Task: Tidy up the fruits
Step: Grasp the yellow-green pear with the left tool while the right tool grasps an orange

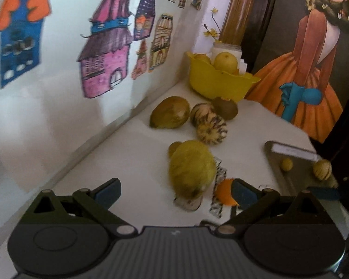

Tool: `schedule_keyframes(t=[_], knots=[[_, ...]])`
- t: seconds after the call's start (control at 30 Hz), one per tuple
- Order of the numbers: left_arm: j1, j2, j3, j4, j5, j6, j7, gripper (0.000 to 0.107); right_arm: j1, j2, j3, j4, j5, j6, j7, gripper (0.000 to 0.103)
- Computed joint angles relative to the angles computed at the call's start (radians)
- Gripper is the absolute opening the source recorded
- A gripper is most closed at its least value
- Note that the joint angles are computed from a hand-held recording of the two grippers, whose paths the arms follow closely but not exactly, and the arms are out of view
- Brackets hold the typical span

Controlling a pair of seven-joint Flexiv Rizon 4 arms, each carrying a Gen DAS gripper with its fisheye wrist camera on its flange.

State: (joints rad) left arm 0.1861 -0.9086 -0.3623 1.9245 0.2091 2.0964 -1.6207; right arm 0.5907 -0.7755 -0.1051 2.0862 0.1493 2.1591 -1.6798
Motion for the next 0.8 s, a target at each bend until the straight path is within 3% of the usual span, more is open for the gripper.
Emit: schedule_keyframes(t=[0.33, 0.63, 0.8], knots=[[0.009, -0.055, -0.05, -0.095, -0.02, -0.075, 0.017, 0.1, -0.045, -0.021, 0.019, -0.044, -0.071, -0.045, 0.018, 0.088], [0.055, -0.1, -0.131, -0.131, -0.026, -0.137, 0.071, 0.085, -0.141, -0.032, 0.094, -0.062, -0.157, -0.046, 0.09, 0.07], [0.061, -0.11, -0.145, -0.137, -0.045, -0.137, 0.082, 0.075, -0.153, -0.031, 0.097, -0.068, -0.182, -0.069, 0.118, 0.059]])
